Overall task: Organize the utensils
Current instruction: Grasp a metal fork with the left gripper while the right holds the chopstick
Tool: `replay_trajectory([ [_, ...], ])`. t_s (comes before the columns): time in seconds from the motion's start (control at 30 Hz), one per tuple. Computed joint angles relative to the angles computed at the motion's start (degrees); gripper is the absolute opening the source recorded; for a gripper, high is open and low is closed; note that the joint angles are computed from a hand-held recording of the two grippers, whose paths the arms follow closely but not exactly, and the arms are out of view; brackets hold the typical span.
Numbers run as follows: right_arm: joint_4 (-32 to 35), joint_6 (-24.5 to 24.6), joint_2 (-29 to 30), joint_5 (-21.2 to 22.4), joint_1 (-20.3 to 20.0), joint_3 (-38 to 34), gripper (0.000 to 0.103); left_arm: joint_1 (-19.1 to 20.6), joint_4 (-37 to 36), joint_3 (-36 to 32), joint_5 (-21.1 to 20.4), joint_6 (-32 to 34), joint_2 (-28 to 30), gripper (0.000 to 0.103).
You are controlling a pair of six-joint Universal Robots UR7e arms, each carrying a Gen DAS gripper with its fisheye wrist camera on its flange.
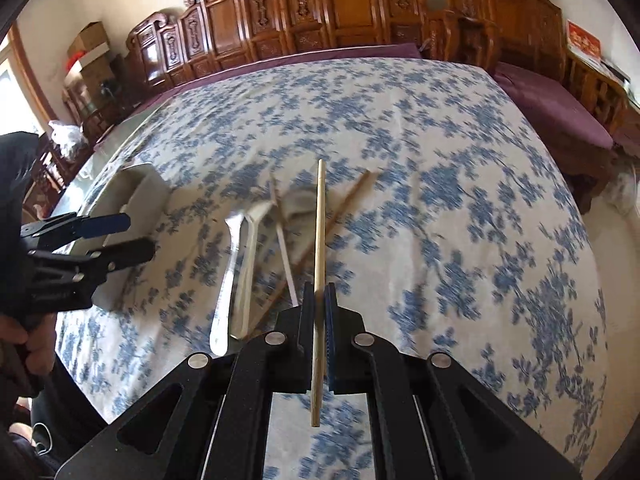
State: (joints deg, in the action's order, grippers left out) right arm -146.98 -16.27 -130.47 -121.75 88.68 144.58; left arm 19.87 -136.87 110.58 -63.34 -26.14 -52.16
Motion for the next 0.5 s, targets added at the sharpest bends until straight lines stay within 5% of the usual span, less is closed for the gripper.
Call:
replay_trajectory([
  [0.23, -0.2, -2.3, -3.0, 3.0, -4.5, 1.4, 0.006, 1.6, 2.2, -4.3, -1.4, -1.1, 6.0, 0.071],
  [0.5, 0.1, -2.3, -2.8, 4.3, -4.9, 1.8, 0.006, 2.8, 4.3, -7.7, -2.5, -2.5, 10.3, 0.053],
])
